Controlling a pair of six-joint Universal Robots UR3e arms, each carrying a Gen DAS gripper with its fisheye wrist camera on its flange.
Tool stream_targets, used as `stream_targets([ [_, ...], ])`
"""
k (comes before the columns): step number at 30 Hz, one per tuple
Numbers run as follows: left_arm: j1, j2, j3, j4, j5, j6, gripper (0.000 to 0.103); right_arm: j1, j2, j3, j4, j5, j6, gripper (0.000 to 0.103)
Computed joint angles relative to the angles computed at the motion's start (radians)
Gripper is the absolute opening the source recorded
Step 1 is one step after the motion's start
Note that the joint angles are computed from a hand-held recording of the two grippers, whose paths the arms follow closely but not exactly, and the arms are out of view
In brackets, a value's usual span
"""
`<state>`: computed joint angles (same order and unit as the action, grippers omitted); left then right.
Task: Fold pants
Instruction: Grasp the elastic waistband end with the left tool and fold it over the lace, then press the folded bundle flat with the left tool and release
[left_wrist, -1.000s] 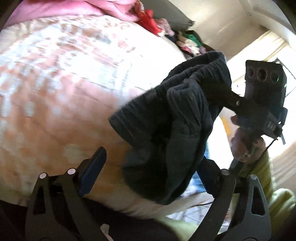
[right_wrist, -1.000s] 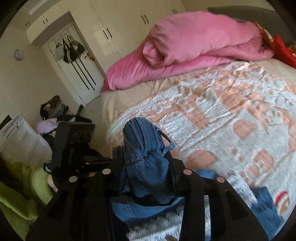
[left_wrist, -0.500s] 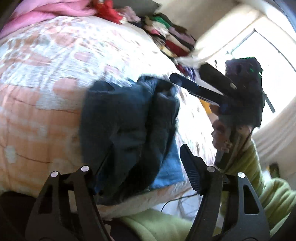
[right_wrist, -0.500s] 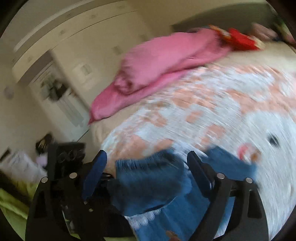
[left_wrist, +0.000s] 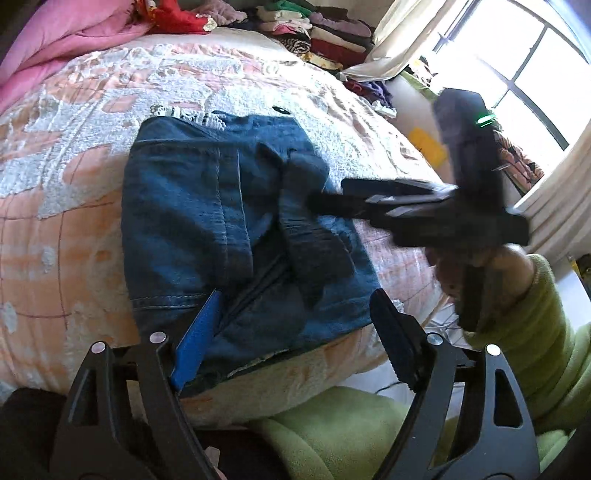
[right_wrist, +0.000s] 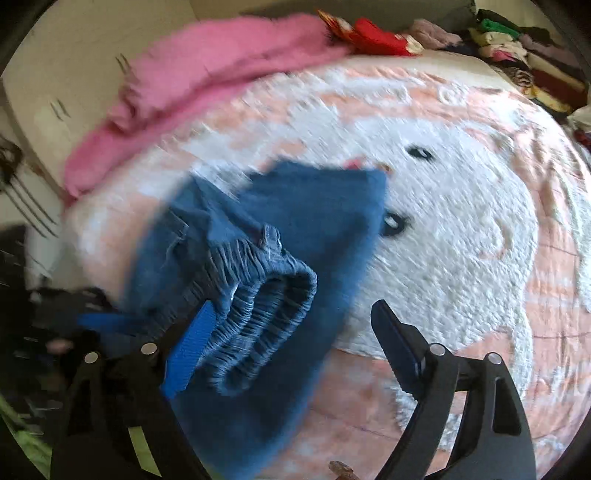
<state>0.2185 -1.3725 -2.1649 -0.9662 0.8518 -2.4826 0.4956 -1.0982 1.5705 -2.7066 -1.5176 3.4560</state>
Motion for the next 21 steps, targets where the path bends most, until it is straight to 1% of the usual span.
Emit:
stream_targets([
  [2, 0.006, 0.022, -0.007, 0.0, 0.002, -0.001, 0.075, -0.003, -0.003, 0.023, -0.031, 0.011, 0.01, 0.085],
  [3, 0.029, 0.061, -0.014, -0.044, -0.006, 0.023, 0.075, -0.001, -0.01, 0.032, -0.04, 0.004, 0.008, 0.085],
  [5, 0.047, 0.098, -0.021, -0.06, -0.016, 0.033, 0.077, 0.009, -0.036, 0.049, -0.06, -0.014, 0.006, 0.085],
  [7, 0.09, 0.189, -0.04, -0.133, -0.03, 0.074, 0.081, 0.015, -0.068, 0.073, -0.077, -0.027, 0.001, 0.086],
  [8, 0.1, 0.204, -0.04, -0.138, -0.034, 0.077, 0.082, 0.021, -0.075, 0.068, -0.077, -0.042, 0.001, 0.086],
  [10, 0.105, 0.214, -0.039, -0.115, -0.032, 0.062, 0.084, 0.031, -0.096, 0.057, -0.062, -0.063, 0.002, 0.09],
  [18, 0.108, 0.235, -0.043, 0.001, 0.012, -0.008, 0.085, 0.068, -0.174, 0.1, -0.079, -0.146, 0.003, 0.093],
  [19, 0.105, 0.231, -0.042, 0.018, 0.02, -0.018, 0.087, 0.071, -0.176, 0.1, -0.078, -0.153, 0.005, 0.093],
  [20, 0.101, 0.226, -0.044, 0.041, 0.031, -0.031, 0.094, 0.074, -0.183, 0.107, -0.081, -0.157, 0.004, 0.093],
  [21, 0.102, 0.226, -0.045, 0.054, 0.035, -0.037, 0.094, 0.077, -0.187, 0.11, -0.082, -0.159, 0.003, 0.093],
])
